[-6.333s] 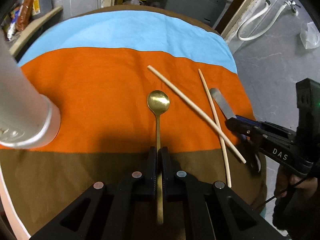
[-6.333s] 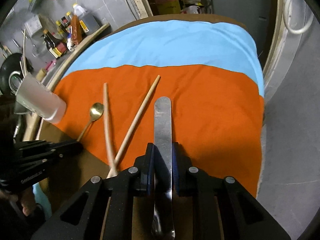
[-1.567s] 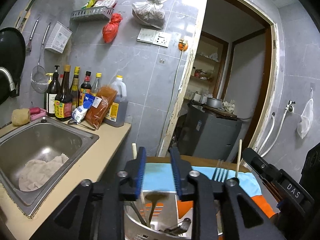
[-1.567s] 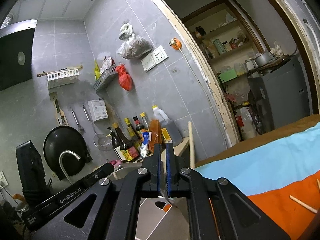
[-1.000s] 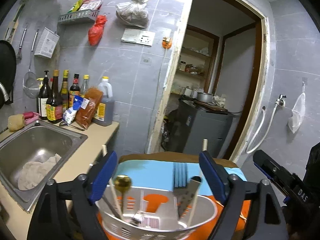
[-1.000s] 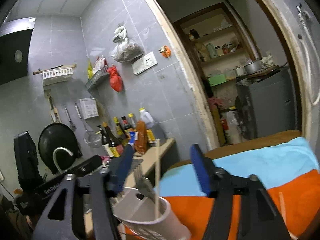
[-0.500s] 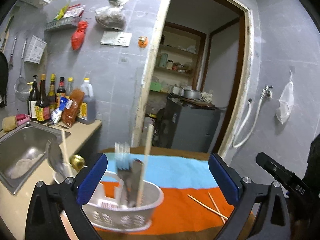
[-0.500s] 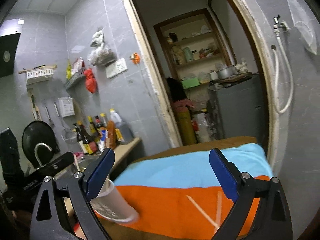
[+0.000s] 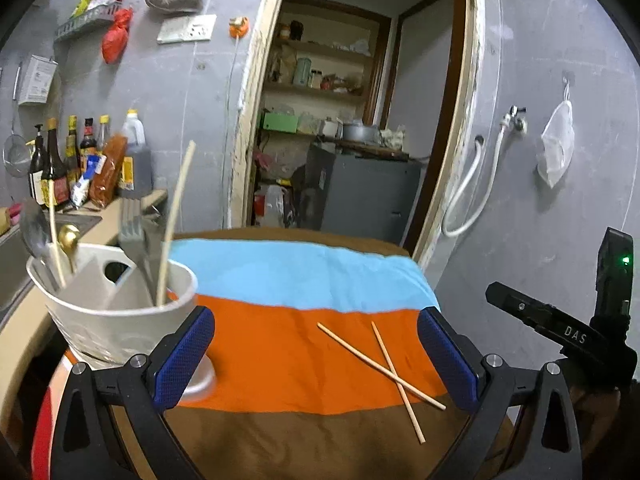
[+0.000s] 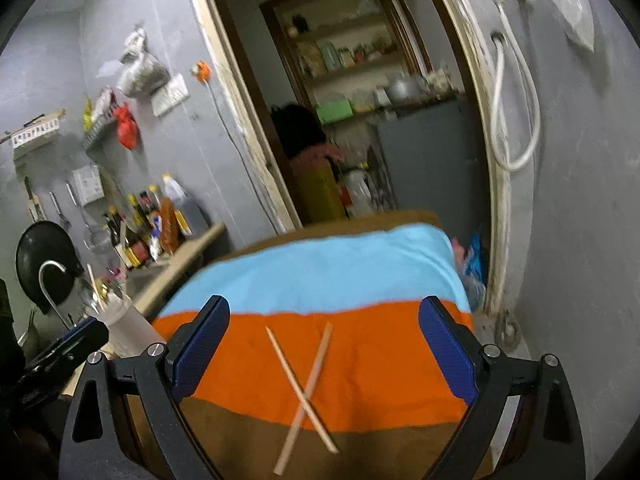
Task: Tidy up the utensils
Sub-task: 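Move both tools back down to the last two wooden chopsticks, then grasp one wooden chopstick with the left tool while the right tool grasps the other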
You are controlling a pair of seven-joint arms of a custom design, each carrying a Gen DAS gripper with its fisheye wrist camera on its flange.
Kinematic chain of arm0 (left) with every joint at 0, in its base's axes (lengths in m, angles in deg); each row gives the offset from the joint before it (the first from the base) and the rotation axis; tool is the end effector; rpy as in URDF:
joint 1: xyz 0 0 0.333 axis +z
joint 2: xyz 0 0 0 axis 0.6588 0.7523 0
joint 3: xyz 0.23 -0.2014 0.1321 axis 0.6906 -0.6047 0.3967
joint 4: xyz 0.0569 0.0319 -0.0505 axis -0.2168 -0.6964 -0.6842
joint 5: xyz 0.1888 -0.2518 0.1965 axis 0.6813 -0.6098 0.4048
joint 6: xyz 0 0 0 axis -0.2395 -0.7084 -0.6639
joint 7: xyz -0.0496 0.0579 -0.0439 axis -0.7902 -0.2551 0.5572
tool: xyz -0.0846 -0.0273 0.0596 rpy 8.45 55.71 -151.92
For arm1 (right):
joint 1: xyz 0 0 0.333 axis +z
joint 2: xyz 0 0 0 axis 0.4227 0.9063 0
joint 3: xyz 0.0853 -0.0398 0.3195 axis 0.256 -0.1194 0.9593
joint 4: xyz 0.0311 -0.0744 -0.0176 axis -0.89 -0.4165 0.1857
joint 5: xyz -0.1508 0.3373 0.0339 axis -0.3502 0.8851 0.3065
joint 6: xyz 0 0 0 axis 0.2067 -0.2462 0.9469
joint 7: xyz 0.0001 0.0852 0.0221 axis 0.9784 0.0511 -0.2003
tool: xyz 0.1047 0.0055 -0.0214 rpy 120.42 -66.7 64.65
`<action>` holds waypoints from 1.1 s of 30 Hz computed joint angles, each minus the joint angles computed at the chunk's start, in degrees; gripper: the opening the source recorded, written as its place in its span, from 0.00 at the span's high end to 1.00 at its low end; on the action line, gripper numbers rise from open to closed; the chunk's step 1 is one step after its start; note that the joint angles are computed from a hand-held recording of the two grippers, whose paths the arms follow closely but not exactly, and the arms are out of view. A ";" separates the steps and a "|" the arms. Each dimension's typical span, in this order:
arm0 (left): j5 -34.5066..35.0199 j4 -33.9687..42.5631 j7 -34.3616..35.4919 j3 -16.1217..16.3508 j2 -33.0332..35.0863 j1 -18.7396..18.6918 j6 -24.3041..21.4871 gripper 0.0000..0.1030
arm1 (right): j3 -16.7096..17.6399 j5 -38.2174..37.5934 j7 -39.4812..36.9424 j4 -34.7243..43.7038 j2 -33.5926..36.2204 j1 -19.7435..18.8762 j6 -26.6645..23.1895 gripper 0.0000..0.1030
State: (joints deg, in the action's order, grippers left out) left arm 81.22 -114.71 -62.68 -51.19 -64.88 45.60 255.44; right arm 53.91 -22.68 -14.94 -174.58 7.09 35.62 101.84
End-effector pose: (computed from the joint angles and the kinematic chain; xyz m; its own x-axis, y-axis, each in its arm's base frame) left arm 0.5658 -0.0619 0.5440 0.2181 -0.9582 0.1853 -0.4075 -0.2619 -0.8748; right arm 0.6714 0.1921 0.5174 0.3888 -0.8624 -0.3241 -0.5456 0.0680 -0.8353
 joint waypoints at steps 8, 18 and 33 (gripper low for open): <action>-19.99 1.55 16.52 -1.19 5.75 -1.15 -1.60 0.01 | -1.95 -5.57 2.83 2.81 4.75 -1.39 -8.07 0.12; -49.15 4.88 39.07 -7.95 13.89 3.40 -0.19 0.15 | -3.31 -13.81 7.84 13.86 13.86 -1.68 -20.85 0.51; -74.56 14.51 59.47 -19.10 24.23 9.62 -7.58 0.69 | -2.77 -22.60 14.84 33.32 26.42 -0.22 -34.26 0.70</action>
State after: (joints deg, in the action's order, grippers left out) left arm 6.66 -100.19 -3.21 -70.29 -40.65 55.23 247.86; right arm 51.14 -45.28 -0.10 -141.26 33.51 35.40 67.57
